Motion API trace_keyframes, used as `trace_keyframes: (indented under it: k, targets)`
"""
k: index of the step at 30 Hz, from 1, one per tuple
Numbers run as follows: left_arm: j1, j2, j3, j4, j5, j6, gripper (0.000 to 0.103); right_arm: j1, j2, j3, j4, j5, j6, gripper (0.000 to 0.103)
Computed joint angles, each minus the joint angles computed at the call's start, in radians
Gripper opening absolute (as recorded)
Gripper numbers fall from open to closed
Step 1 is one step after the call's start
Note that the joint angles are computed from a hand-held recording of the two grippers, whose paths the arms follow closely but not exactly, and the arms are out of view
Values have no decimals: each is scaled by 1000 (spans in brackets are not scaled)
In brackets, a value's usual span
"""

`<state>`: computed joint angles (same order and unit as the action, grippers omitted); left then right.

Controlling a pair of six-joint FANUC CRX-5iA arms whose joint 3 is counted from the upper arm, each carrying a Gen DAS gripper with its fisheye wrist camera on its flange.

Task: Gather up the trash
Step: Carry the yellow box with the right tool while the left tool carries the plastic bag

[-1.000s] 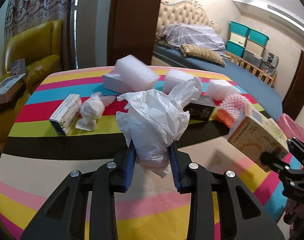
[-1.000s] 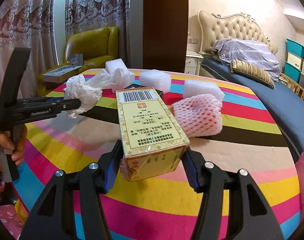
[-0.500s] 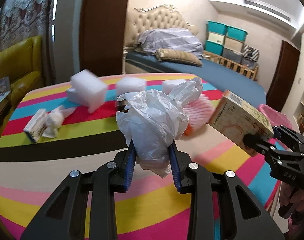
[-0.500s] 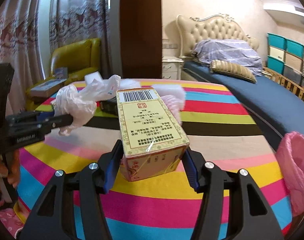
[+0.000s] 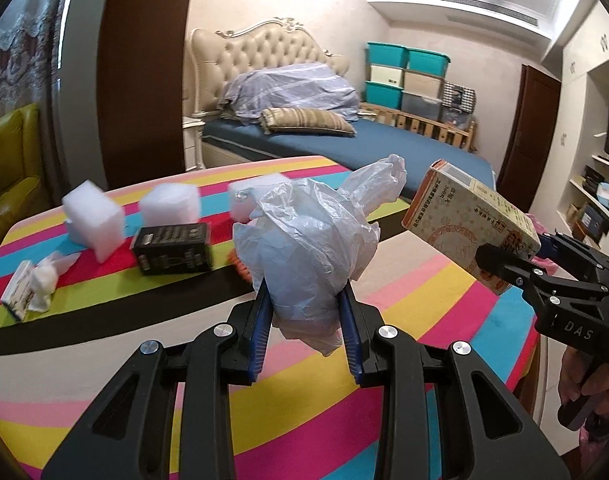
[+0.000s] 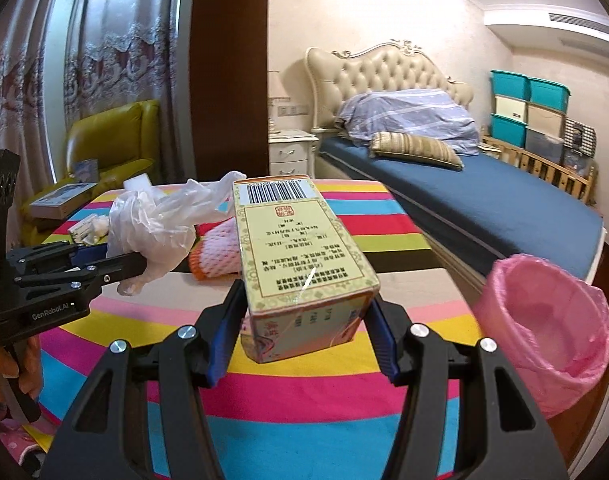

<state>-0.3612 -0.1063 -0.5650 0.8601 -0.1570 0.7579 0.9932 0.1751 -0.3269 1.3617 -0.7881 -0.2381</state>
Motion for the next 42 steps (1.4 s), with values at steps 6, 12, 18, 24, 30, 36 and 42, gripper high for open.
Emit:
trace_keyframes:
  k: [6,12,18,24,30,36,42]
  targets:
    - [-37,38,42,-21,-11,2,31,-2,-48,-54,14,-37,-45,56]
    - [-54,83,110,-96,-68,29,31,-6,-88,-97,1,-88,-73,56]
    - [-99,147,199,-96,-138,18,31,-5,-168,-177,-31,-175,-109,56]
    - [-159,256,361,-175,-211,68,31,-6,-247,-251,-72,-278,-142,56]
    - [-234,392,531,-195,-252,132,31,-55,-325,-328,-109,-306,-196,56]
    - [-284,550,748,-275,-347,265,31,-144,-359,-375,-132,-262,-197,56]
    - [-310,677,937,-319,-451,371,31,-230,-393,-413,-124,-181,-209,55]
